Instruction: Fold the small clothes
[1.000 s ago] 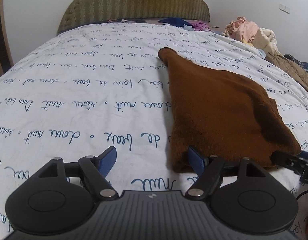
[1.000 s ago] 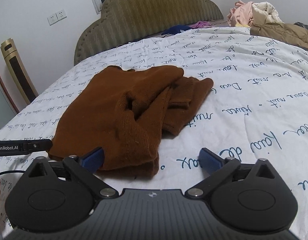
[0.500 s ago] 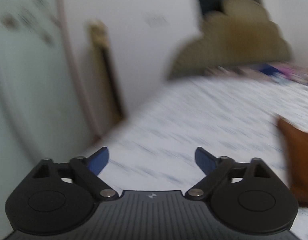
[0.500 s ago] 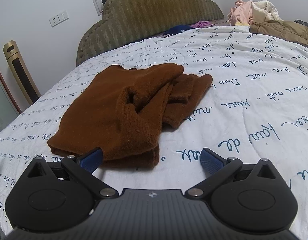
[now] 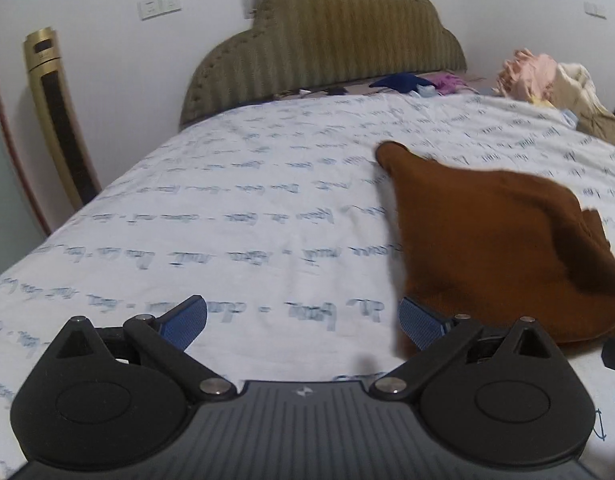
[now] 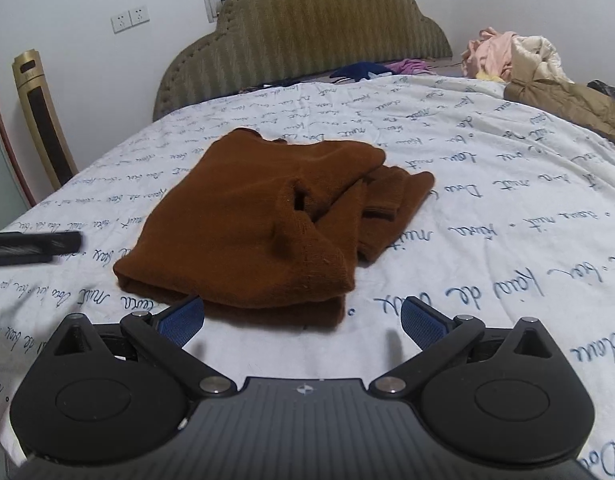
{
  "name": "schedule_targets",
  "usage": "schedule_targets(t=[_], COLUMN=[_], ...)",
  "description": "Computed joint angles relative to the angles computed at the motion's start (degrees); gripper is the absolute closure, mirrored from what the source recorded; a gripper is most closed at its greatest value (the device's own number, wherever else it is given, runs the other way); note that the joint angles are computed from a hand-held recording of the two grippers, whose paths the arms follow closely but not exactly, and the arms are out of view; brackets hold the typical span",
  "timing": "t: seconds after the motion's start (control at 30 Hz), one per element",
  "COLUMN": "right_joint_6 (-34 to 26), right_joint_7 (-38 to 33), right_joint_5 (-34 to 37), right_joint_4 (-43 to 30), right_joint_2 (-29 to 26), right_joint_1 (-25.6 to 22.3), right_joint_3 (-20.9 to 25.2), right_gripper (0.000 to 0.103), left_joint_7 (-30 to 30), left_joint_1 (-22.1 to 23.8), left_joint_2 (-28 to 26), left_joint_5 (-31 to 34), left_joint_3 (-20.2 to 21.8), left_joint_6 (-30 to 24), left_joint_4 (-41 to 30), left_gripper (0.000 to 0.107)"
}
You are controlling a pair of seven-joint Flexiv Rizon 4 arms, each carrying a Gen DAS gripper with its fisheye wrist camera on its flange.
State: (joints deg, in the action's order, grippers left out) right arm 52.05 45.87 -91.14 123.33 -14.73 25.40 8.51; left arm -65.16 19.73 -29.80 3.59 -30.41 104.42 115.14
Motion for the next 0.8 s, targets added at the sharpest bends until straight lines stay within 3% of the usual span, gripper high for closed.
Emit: schedule_targets(t=[0.1,0.23,0.43,0.57,0.8], right_joint_6=[-0.41,0.47,-3.18,-4.10,-5.48], right_joint_7=[1.38,1.34,-3.70,-4.82,-4.05], right_joint_5=[1.53,0.85,4.02,5.81,4.76], right_joint_4=[0.45,-0.13,-1.98,-2.76,-2.52], right_joint_2=[0.41,-0.53,-2.55,-3.97,-4.68], right_joint_1=[0.36,0.57,2.40,2.91,4.06], right_joint_3=[0.50,0.19,-0.45,-0.77,-1.32], right_gripper=[0.000,0.000,0.000,0.000,0.000], left_joint_7=[-0.14,-1.66,-4.63,-6.32,-8.16], left_joint_1=[-2.41,-1.35,0.65,3.28,4.04], left_joint_2=[-0.99,-2.52,-4.58,-7.01,-7.29], left_joint_5=[-0.52,-0.93,-1.68,0.45,3.72], left_joint_3=[1.75,0.18,-2.42,-5.15,-5.03], left_joint_6=[-0.09,0.45,-0.36,2.55,3.08], left_joint_4=[-0.60,-0.60,-0.89,-0.21,-0.04], left_gripper=[0.004,0.004,0.004,0.004,0.004])
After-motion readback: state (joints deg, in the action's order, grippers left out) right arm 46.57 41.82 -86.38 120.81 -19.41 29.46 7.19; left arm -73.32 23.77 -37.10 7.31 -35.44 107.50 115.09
